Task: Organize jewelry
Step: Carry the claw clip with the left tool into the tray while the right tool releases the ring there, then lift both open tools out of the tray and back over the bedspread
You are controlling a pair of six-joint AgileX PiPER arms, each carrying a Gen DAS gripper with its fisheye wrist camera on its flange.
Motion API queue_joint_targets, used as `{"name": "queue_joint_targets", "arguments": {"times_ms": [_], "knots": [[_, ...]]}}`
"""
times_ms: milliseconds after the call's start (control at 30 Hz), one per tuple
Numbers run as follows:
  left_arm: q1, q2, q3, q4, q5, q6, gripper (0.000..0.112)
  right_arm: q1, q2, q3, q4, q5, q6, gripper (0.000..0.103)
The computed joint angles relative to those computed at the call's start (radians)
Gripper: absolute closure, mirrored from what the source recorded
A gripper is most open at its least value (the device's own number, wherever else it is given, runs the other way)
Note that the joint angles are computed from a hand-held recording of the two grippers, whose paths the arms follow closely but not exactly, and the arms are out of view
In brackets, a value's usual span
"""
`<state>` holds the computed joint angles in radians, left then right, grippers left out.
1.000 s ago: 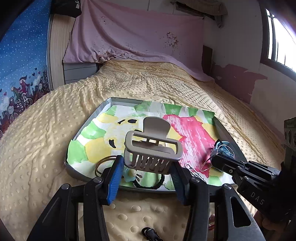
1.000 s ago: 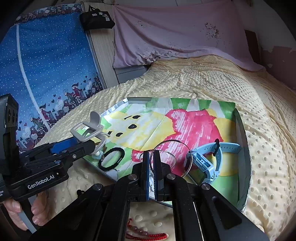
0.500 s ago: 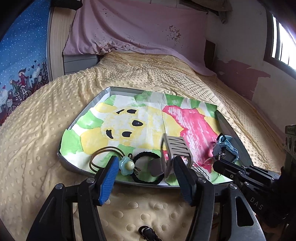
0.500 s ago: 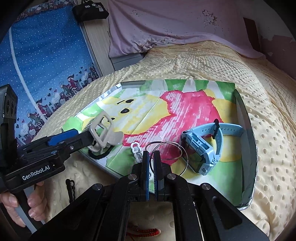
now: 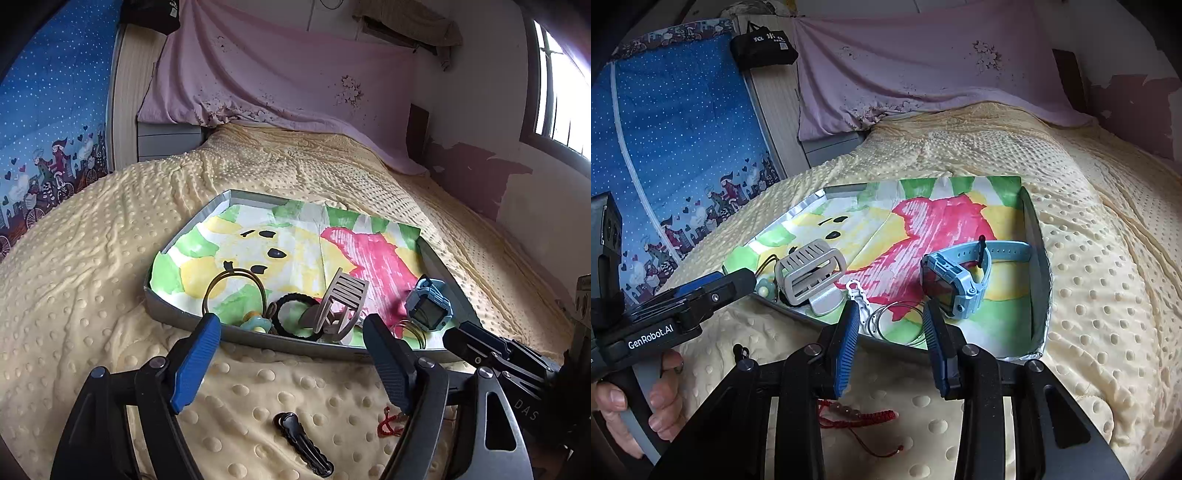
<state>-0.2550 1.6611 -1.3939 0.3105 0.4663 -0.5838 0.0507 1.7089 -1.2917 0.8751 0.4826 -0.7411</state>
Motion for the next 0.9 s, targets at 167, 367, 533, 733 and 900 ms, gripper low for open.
{"name": "queue_joint_targets", "arguments": {"times_ms": [167,367,533,733,900], "knots": [[-0.02,-0.084,0.088,0.113,-0.027,-0.107,0.026,-0.019,-0.101,0.129,0.153,-0.063,-0.141,0.056],[-0.058,-0.197,0.211,0.305,-0.04,-0.279,0.013,-0.048,-0.223,0.269,0.386,-0.107,-0.353,0.035],[-0.078,-0.282,0.29,0.39,-0.029,-0.366,0.009,-0.062,-0.32,0.363,0.519,-0.121,-0.48,0.023],[-0.12,-0.388,0.403,0.578,-0.015,-0.553,0.009,-0.06,-0.429,0.446,0.578,-0.137,-0.543,0.012],[-0.158,-0.454,0.475,0.678,0.038,-0.661,0.009,-0.029,-0.502,0.49,0.548,-0.17,-0.523,0.003]]}}
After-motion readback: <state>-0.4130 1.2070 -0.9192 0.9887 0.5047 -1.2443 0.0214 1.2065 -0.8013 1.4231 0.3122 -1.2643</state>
